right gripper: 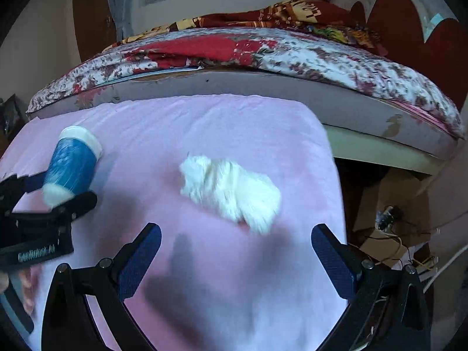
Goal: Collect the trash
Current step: 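Grasp the blue-patterned paper cup with the left tool while the right tool grasps the white tissue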
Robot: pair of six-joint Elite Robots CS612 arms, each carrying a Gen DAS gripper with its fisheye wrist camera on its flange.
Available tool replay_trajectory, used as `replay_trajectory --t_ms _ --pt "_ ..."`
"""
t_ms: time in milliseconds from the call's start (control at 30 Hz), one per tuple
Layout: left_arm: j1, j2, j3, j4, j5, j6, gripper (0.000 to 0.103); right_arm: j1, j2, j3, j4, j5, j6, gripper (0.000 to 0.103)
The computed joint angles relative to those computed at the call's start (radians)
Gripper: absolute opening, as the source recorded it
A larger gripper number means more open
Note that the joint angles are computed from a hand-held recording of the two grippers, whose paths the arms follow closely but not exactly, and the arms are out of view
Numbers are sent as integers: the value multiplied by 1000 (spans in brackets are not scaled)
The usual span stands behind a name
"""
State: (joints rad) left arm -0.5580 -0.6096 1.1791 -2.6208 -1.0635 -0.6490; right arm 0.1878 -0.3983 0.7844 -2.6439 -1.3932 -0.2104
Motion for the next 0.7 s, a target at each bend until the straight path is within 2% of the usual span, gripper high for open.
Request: replay_trajectory --t_ms 100,167,200,267,300,433,500,700 --pt "9 -3 8 -3 -27 12 73 5 38 -80 61 4 11 102" --pt "18 -12 33 -39 -64 22 64 10 55 -117 101 -1 2 93" --pt "23 -16 47 -69 -83 27 62 12 59 -126 109 -8 0 85" --pt "31 -24 74 -124 -120 36 60 12 58 -121 99 1 5 77" --pt "34 -23 73 -133 -129 39 59 12 54 -114 91 4 8 69" --pt "34 -31 101 -182 -139 62 57 10 42 -92 83 19 9 49" --pt "30 -35 110 -198 -135 74 57 10 32 -73 78 26 8 45" --pt "8 -55 141 -248 -109 122 56 5 -34 56 -27 61 30 44"
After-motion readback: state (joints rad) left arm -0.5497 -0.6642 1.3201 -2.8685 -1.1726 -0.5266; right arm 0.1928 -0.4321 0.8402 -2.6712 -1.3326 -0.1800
